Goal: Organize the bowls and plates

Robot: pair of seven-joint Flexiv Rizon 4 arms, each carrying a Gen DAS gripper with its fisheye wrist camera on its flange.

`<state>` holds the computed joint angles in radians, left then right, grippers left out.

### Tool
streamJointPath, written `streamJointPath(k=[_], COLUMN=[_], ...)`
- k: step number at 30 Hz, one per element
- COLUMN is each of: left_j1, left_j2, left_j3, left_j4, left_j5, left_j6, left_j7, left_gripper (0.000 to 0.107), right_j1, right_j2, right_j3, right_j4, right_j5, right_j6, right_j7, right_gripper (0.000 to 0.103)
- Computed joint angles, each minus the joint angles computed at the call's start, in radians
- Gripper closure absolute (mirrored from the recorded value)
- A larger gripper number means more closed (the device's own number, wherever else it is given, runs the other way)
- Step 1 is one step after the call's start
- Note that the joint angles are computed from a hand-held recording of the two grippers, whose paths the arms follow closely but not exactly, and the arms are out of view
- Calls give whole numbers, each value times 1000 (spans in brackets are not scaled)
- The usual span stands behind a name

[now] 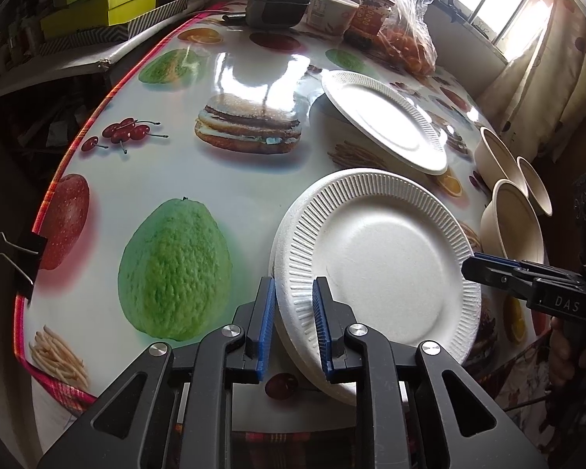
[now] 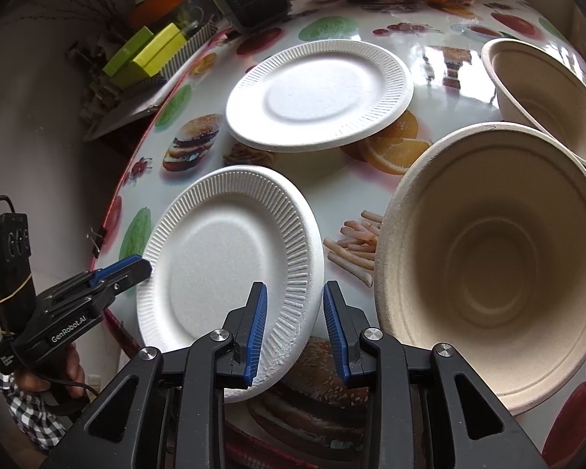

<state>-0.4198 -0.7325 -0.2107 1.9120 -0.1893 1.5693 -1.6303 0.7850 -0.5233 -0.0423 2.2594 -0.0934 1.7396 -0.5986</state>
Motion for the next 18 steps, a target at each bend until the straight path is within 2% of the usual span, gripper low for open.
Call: streamJointPath(k=[11,14,18], left_j1=[19,38,30], left_j2=[-2,-3,-4], left_j3=[-21,-43,-36], left_j4=[-1,-4,-21], left_j5=[-1,-3,-4], left_j6=[15,22,12], left_j7=[3,12,18], left_gripper=[77,75,75], right_j1=[33,41,55], right_j2=[11,16,25], right_j3=[-37,-50,-67], right_j4=[4,9,14], right_j5=[4,9,16], right_j6=[-1,5,7], right_j7=[0,0,-2], right_gripper=[62,61,60])
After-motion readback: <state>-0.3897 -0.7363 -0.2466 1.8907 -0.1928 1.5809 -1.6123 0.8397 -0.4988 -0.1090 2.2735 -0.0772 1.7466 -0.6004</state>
